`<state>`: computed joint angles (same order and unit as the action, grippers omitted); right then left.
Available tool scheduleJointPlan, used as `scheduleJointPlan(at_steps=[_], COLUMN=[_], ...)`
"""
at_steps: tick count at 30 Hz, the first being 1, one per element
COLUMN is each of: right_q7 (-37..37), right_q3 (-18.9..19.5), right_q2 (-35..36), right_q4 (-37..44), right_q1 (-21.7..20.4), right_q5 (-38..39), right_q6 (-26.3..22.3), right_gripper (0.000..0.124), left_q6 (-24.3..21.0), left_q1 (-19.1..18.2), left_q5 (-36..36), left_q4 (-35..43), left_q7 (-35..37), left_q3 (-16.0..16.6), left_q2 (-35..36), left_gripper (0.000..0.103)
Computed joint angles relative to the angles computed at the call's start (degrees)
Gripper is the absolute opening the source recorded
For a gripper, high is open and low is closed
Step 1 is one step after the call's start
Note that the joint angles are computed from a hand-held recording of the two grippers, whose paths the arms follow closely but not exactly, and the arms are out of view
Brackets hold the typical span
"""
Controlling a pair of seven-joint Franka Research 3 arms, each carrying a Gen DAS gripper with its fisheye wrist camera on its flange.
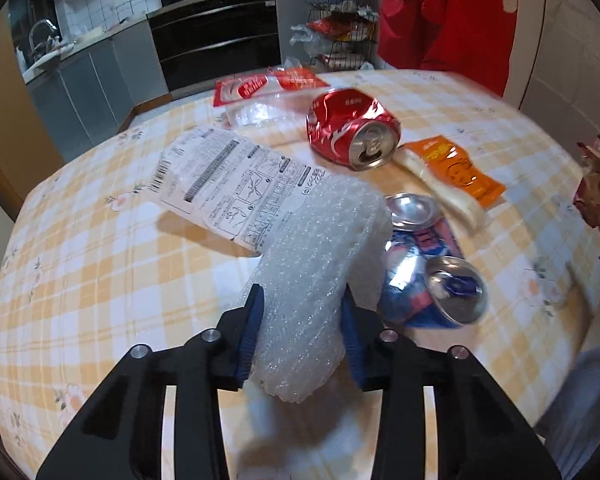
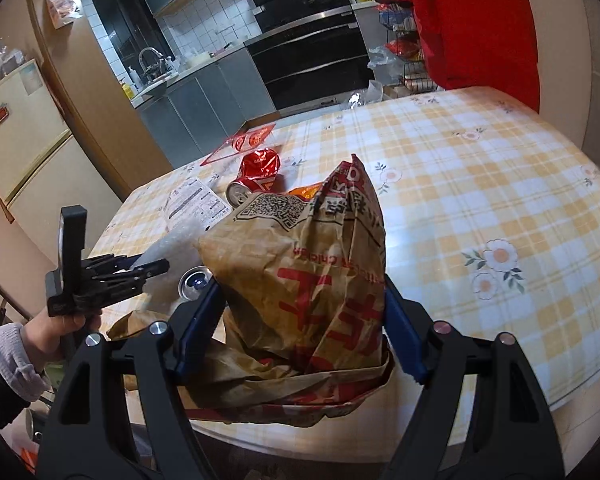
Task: Collect trash
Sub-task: 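Grasp the bubble wrap with the left gripper while the right gripper grasps the brown paper bag, then lower the bubble wrap and paper bag over the brown bin and release both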
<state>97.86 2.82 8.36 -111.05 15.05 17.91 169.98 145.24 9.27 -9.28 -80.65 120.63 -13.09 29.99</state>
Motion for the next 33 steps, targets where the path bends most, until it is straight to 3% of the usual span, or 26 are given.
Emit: scheduleJointPlan(at_steps=[6, 11, 17, 21, 24, 33], right_q7=[1.45, 4.42, 6.56, 8.63, 10.18, 7.70], right_q3=[-0.26, -0.18, 1.52, 3.15, 4.55, 6.47], right_q2=[-3.20, -6.10, -10.21, -12.60, -14.30, -17.24], right_q4=[-3.31, -5.81, -9.20, -11.54, -13.05, -14.99], right_q1=[1.03, 1.97, 1.81, 1.36, 0.98, 2.72], right_q5=[-2.63, -8.25, -12.56, -15.48, -17.42, -15.92], right_q6=[2.07, 2.26, 2.15, 2.72, 2.77, -0.07], right_gripper=[0.076, 0.076, 0.076, 0.076, 0.076, 0.077], left_q6=[4.30, 5.08, 1.08, 2.98, 1.73, 1.68], left_q1=[3.85, 4.38, 2.59, 0.27, -1.60, -7.37], left_q5=[-8.18, -18.77, -27.96, -28.03, -29.11, -29.65], left_q4=[-11.63, -20.50, -31.07, -37.79, -40.61, -47.35], left_q7=[3.80, 8.47, 6.44, 6.09, 5.51, 4.99], left_q3=[-1.92, -0.66, 4.60, 7.58, 10.44, 18.26], left_q2=[-11.14, -20.89, -34.00, -41.11, -44.75, -52.63], left_gripper=[0.034, 0.034, 0.035, 0.035, 0.035, 0.035])
